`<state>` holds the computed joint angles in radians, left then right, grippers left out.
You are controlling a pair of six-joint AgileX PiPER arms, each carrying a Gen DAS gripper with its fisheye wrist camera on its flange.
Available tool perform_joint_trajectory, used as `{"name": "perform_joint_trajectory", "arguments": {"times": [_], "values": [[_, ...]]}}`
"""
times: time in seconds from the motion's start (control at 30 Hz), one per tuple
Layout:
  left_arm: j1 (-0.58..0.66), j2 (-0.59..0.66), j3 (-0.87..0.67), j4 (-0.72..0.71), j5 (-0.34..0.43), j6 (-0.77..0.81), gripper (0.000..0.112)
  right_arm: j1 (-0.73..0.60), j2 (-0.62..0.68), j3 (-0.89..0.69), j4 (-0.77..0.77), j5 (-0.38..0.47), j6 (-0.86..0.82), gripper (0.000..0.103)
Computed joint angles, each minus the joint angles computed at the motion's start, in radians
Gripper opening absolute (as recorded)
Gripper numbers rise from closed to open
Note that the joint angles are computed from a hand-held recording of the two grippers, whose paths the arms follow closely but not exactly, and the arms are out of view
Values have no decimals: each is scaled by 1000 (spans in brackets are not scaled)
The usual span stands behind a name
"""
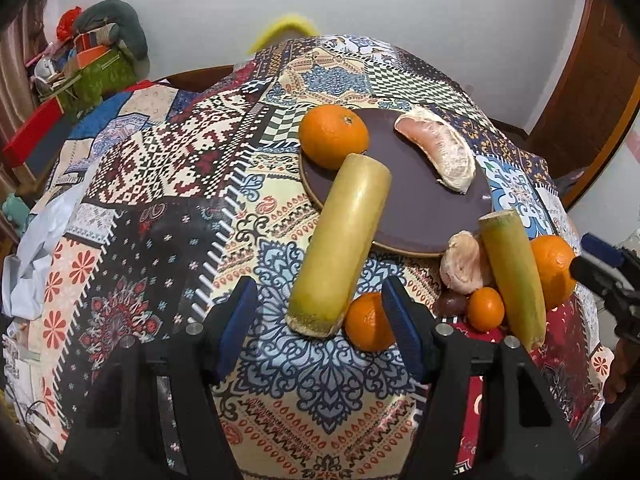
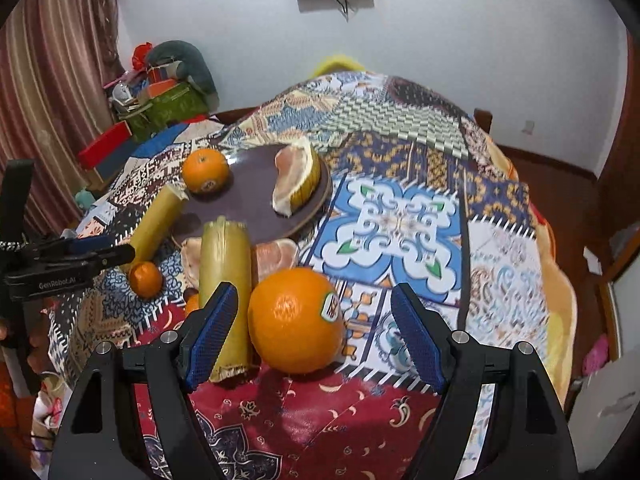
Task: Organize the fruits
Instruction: 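Grasp the large stickered orange with the right gripper while the left gripper grasps the yellow cylinder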
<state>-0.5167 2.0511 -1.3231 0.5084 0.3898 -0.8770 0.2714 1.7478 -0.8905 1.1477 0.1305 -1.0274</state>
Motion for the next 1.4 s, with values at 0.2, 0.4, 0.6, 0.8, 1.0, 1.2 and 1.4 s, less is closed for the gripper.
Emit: {"name": "perform_joint_trajectory", "arguments": {"times": [0.2, 0.4, 0.6, 0.8, 1.0, 1.2, 1.4], "values": [[-13, 55, -79, 85, 46, -32, 64, -1, 39, -13, 33, 23, -11, 75], [13, 91, -130, 13, 37, 56, 62, -6, 59, -26, 87, 46, -72, 66], [30, 133, -182, -81, 45, 152, 57, -9, 84, -49, 90, 66, -80, 58], [28, 167, -230, -98, 61, 171, 50, -28, 95, -56, 169, 97, -159, 56], [28, 171, -234, -100, 45, 167, 43, -34, 92, -44, 255, 104, -244, 55], [28, 150, -197, -94, 34, 147, 40, -30, 78, -23, 318, 90, -302, 55], [22, 106, -128, -82, 5, 121, 39, -35, 59, -10, 336, 85, -310, 54]]}}
